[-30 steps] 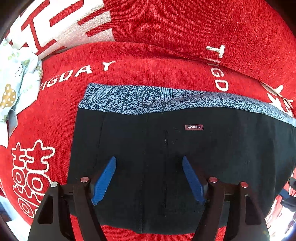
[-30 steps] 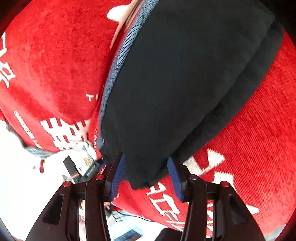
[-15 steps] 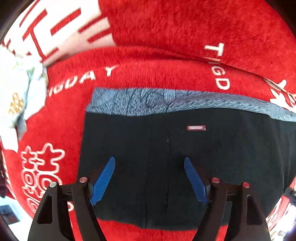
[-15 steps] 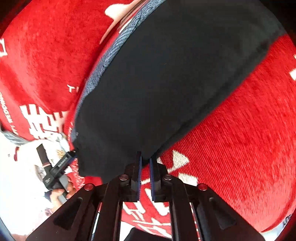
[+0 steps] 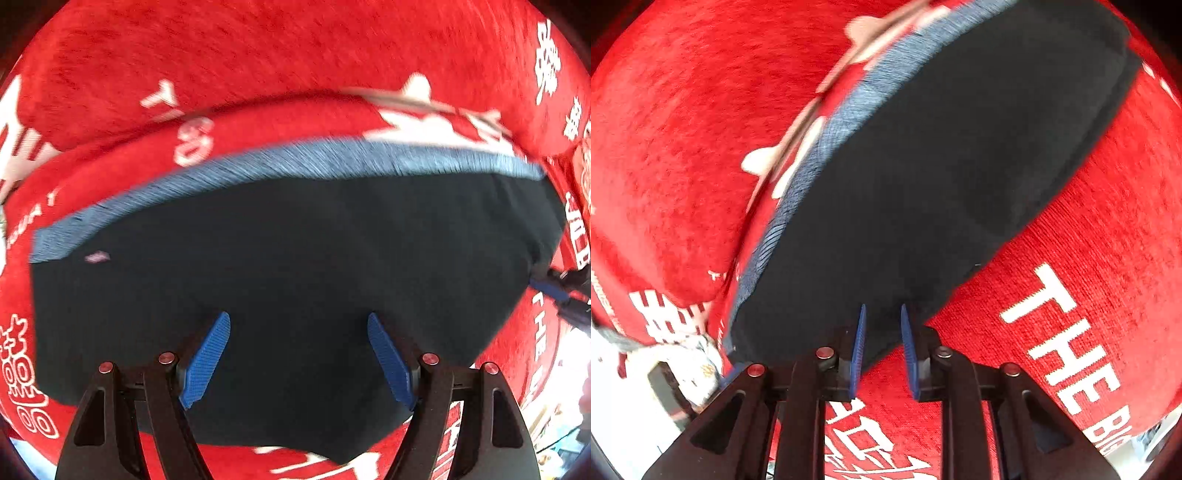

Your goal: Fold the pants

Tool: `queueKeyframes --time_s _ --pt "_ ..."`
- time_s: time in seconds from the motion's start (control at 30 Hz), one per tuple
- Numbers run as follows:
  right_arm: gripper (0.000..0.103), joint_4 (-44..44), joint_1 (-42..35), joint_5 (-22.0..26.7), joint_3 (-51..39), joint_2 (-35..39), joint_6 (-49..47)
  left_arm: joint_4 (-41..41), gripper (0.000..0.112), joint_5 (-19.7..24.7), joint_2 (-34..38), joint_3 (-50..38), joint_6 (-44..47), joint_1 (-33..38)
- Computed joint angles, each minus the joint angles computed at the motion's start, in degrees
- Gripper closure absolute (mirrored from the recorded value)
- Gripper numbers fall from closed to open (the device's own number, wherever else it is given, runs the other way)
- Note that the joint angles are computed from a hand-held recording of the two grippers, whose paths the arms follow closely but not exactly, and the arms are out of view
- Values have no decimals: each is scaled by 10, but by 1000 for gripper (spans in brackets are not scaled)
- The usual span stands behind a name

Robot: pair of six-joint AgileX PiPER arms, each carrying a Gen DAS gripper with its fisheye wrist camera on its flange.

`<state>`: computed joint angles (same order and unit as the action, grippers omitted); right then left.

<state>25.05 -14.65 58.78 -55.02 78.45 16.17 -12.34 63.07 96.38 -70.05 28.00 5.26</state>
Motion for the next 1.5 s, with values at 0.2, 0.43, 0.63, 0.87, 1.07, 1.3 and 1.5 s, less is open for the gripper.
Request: queueKeyframes --time_s 0.2,0.43,0.63,0.87,1.07,1.3,1.5 --pt "79 22 -85 20 1 -24 -58 47 33 -49 -19 46 -45 -46" --pt "79 89 -163 46 11 -11 -116 68 33 -51 -23 50 -96 -76" --pt "64 61 -194 44 10 -30 -118 84 32 -59 -11 45 -142 -113" --pt "97 79 -206 39 -14 14 -171 92 32 -53 8 21 -163 -131" --pt "96 93 -290 65 11 1 -228 114 32 -21 26 -13 -201 -151" --pt "68 92 -431 77 -100 55 -251 82 32 20 46 -86 -240 -206" --pt "68 173 -514 70 -152 152 -269 112 31 -14 67 -64 -295 -247"
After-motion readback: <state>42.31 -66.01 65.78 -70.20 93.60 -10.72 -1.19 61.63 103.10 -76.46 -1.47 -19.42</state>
